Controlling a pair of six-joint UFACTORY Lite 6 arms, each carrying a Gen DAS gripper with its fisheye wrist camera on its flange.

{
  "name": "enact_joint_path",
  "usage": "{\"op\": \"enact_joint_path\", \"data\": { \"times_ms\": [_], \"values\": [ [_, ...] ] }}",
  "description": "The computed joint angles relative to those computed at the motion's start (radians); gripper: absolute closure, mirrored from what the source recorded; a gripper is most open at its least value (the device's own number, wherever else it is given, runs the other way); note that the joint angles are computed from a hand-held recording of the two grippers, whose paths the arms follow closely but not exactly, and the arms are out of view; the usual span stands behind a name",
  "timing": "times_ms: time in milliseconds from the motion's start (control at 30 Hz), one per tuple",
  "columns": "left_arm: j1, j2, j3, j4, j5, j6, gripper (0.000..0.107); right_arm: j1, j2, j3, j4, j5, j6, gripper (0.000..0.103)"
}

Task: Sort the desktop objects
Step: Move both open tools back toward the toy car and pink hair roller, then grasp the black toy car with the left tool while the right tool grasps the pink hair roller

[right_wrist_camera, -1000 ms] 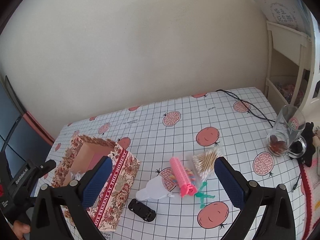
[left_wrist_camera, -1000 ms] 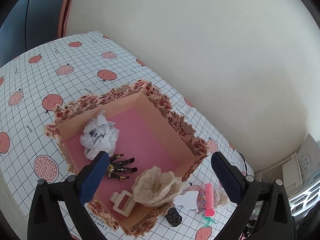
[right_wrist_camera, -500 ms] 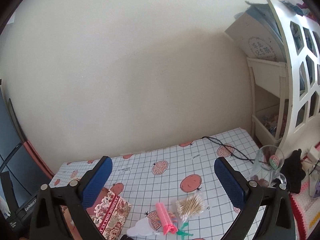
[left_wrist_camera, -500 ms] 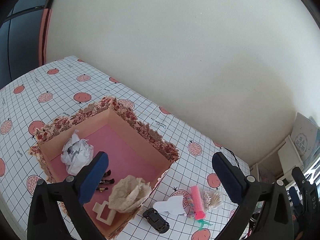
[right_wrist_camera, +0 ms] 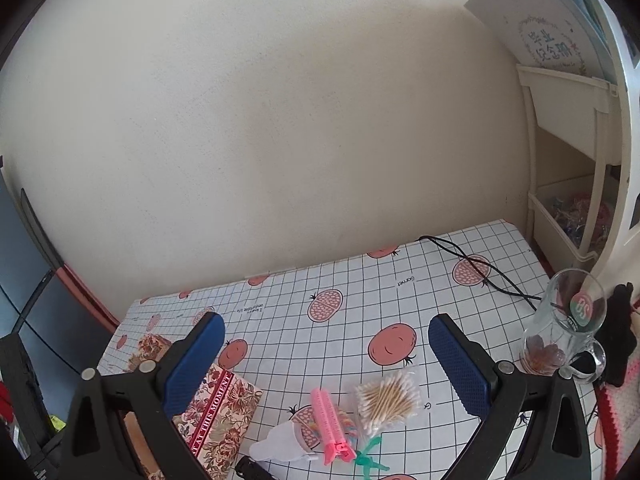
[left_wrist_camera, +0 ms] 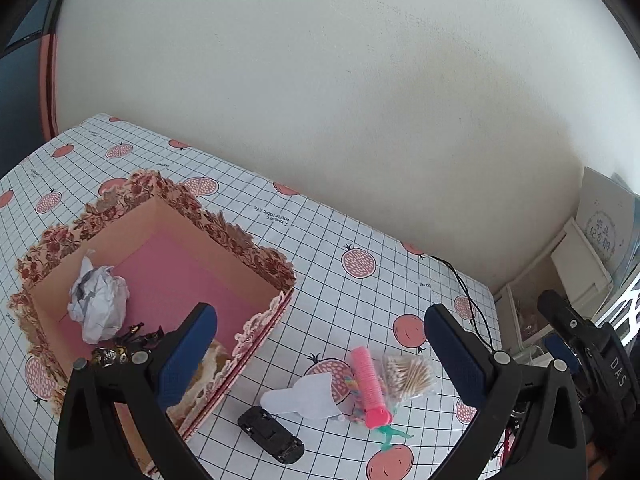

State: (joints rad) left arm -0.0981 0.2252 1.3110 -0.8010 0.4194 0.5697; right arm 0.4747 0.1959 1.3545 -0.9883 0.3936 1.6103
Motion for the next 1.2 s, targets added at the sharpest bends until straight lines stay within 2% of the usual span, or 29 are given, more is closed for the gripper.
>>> {"op": "enact_joint_path", "data": {
  "times_ms": [133,300,467,633,767,833,1200],
  "values": [
    [-0.04,0.033,-0.013,0.093,-0.043,-0.062,0.004,-0.019,0.027,-0.006,0.044,-0.024,-0.087,0.0],
    [-0.062,0.065,-0.033,0.121,-0.052,-0.084,0.004,-0.058,0.076,0.012,0.214,-0.068,-0.262,0.0],
    [-0.078,0.08,-0.06,0.298,-0.075,-0.285,0.004,-0.061,0.115,0.031,0.333,-0.088,-0.405,0.0],
    [-0.111,0.058,-0.106,0.281,-0.109,-0.231,0.004,-0.049,0.143,0.033,0.422,-0.083,-0.475,0.0],
    [-0.122,0.012,-0.15,0.071,-0.095,-0.005,0.004,-0.05,0.158,0.024,0.429,-0.077,-0.471,0.0],
    [-0.142,-0.01,-0.167,0.033,-0.102,0.052,0.004,-0.056,0.148,0.01,0.425,-0.082,-0.457,0.0],
    [-0.185,0.038,-0.211,0.081,-0.101,-0.051,0.004,-0.059,0.173,0.021,0.547,-0.093,-0.561,0.0]
  ]
}}
